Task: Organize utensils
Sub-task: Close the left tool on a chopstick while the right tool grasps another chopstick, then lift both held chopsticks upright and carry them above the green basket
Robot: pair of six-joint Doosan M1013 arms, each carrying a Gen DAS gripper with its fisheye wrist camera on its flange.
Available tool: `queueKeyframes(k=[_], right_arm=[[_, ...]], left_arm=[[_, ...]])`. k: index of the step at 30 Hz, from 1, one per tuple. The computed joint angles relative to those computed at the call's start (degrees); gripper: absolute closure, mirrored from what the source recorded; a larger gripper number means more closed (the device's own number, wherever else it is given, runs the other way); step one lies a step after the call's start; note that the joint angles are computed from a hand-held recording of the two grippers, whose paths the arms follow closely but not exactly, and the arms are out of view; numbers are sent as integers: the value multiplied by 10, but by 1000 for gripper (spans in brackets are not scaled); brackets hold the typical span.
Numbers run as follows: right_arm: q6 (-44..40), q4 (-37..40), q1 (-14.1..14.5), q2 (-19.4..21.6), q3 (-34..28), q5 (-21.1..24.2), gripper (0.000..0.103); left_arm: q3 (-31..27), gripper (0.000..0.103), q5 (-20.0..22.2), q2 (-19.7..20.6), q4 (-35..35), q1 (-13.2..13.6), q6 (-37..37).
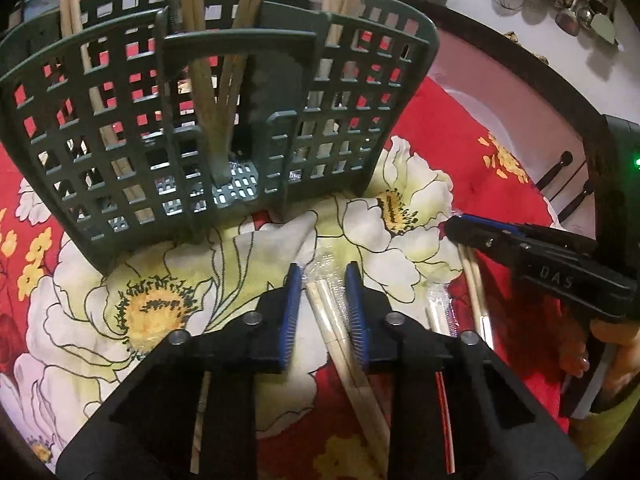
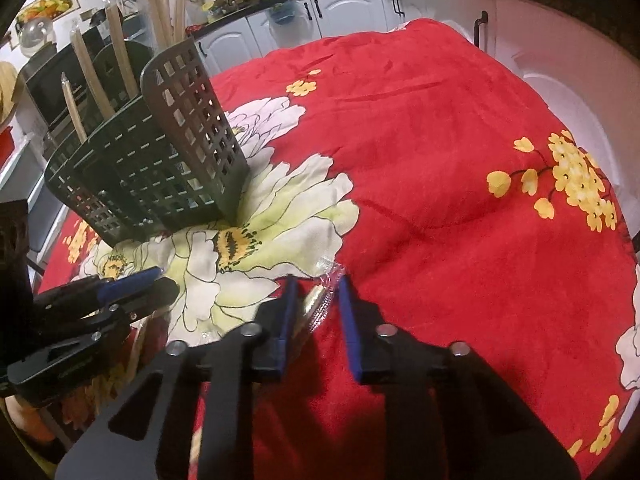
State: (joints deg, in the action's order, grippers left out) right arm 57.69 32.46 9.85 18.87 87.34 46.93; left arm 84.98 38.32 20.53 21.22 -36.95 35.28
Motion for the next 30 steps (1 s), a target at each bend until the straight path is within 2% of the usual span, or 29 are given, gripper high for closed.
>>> queueKeyframes(k=[12,20,30], right_arm=[[-69,82,-10,-26,16,-16,93],[-157,160,-14,-56,29,-19,94],[-255,239,-14,-92,44,-6,95]], left_arm=[[36,94,-68,-29,-30,9,3],[44,98,-100,-49,18,2,-36],[50,99,-124,-74,111,-7,-112]])
